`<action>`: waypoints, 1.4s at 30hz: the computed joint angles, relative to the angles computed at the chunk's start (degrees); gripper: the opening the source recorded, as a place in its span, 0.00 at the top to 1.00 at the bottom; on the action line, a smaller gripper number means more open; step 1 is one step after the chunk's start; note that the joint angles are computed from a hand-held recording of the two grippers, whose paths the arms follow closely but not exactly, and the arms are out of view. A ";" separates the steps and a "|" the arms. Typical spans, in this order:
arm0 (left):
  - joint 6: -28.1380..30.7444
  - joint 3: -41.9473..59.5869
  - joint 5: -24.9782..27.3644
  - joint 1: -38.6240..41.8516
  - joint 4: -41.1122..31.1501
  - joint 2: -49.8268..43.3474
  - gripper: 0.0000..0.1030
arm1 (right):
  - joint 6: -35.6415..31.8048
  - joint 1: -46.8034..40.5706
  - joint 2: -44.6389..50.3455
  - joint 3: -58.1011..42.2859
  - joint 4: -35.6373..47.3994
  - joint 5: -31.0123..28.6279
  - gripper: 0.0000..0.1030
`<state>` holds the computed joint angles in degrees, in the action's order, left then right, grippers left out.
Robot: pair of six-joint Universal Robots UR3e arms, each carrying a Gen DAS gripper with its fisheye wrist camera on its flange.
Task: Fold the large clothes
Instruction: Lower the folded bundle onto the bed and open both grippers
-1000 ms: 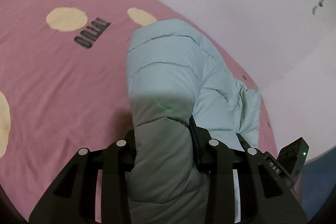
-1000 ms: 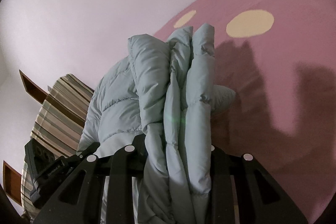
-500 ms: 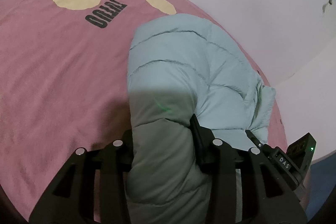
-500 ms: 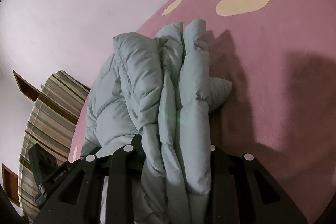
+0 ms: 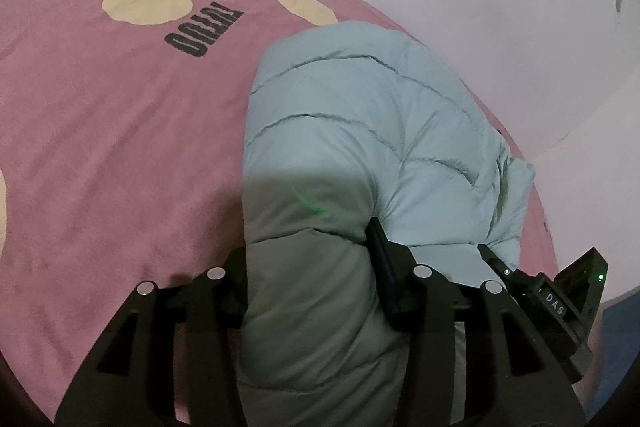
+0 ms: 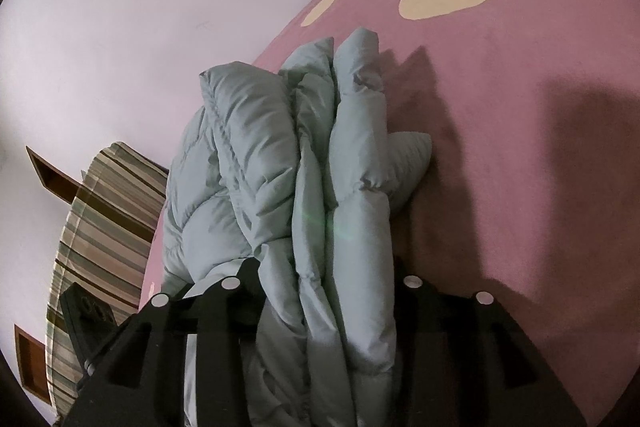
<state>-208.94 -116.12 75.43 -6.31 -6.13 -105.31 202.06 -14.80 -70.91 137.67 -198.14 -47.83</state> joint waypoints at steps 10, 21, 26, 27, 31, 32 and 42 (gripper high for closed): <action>-0.16 -2.29 1.25 0.01 -1.06 3.58 0.40 | -0.68 -2.37 -3.02 3.53 -0.53 0.59 0.46; 0.64 -3.38 1.73 0.21 -3.27 7.05 0.23 | -2.19 -6.35 -8.08 8.28 0.60 2.41 0.41; 2.23 -3.06 1.62 -0.29 -3.19 8.69 0.13 | -2.44 -6.51 -13.83 9.14 4.29 1.93 0.35; 2.56 -2.87 1.41 -0.38 -3.69 9.00 0.13 | -2.59 -6.57 -14.84 9.23 5.27 1.87 0.35; 3.08 -3.85 0.50 0.07 -5.25 11.41 0.13 | -3.31 -6.69 -19.34 10.15 9.22 1.30 0.35; 3.06 -4.17 0.48 0.10 -5.43 12.02 0.13 | -3.52 -6.79 -20.79 10.69 10.23 1.16 0.35; 3.97 -7.21 7.01 -3.36 -10.06 21.61 0.13 | -7.41 -8.34 -44.51 15.36 30.28 -1.68 0.34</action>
